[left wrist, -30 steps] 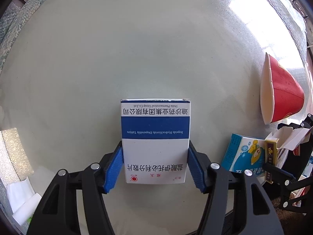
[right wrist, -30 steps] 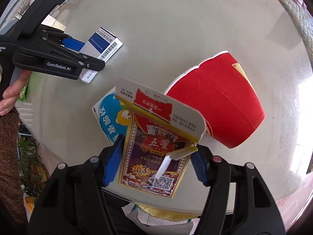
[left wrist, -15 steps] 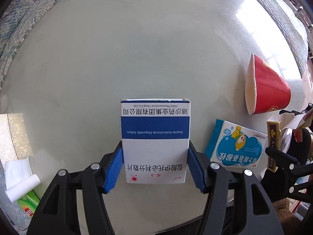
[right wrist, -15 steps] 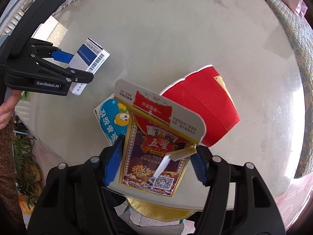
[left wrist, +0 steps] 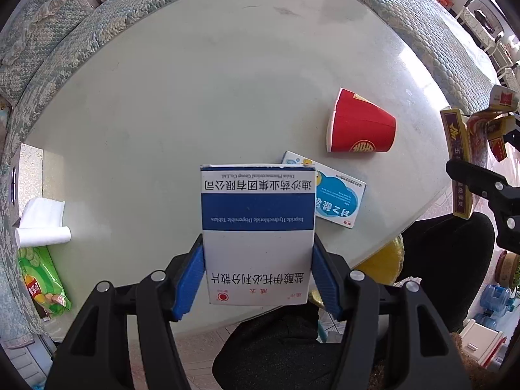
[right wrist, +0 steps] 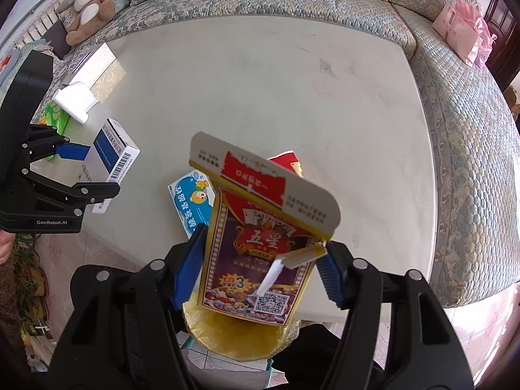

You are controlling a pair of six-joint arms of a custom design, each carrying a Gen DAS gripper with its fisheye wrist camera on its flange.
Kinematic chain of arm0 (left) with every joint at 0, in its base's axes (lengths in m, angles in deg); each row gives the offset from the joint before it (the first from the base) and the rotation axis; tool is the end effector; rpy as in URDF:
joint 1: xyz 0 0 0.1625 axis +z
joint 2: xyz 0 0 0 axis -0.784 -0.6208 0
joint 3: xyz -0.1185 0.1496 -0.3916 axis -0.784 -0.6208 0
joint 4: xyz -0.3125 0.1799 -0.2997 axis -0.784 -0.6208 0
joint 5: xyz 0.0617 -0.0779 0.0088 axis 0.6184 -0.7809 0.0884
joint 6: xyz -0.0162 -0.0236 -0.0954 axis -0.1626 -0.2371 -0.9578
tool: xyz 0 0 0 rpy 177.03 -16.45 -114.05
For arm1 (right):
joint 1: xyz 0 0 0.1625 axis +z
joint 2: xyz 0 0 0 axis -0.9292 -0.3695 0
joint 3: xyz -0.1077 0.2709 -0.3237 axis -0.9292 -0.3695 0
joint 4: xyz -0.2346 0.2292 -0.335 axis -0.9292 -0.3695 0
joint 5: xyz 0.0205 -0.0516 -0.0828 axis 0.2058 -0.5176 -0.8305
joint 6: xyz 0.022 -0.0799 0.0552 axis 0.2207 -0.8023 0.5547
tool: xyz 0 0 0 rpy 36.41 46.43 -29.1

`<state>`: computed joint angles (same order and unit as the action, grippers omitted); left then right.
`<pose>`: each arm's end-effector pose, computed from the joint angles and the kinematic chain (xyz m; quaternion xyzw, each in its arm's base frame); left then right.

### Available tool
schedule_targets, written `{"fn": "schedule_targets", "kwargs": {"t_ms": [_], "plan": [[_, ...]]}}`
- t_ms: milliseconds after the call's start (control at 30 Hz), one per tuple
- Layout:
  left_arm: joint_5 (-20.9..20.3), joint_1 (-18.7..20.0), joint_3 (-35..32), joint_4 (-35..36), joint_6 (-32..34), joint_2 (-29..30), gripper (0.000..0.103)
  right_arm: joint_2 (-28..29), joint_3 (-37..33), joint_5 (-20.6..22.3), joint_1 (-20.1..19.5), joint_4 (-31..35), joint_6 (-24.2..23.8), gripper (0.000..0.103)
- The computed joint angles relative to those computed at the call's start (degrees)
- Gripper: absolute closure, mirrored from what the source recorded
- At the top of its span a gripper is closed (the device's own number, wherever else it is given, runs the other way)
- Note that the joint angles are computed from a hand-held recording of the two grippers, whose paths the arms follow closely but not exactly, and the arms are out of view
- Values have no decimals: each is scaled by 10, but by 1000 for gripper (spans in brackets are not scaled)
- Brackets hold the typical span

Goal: Collect trash
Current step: 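Lift the medicine box and snack box and carry both over the bin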

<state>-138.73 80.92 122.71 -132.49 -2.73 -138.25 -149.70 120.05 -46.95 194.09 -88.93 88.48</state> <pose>-0.3908 -0.4210 0.2508 0.3077 0.8753 0.0680 0.3669 0.3059 -0.3099 0.3630 0.1085 -0.9273 0.1411 0.3292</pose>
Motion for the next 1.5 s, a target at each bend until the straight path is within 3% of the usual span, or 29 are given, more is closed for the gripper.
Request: {"fn": "schedule_targets", "kwargs": {"t_ms": [300, 600, 1067, 1500], "plan": [[-61, -122, 50, 19, -103, -45, 43, -52, 24, 4, 38, 79, 26, 41], [-96, -181, 89, 6, -124, -58, 43, -88, 50, 22, 76, 128, 55, 41], [-115, -216, 130, -26, -114, -64, 43, -117, 81, 26, 106, 152, 88, 41], [-161, -214, 219, -115, -129, -89, 43, -163, 135, 48, 90, 154, 96, 41]]}}
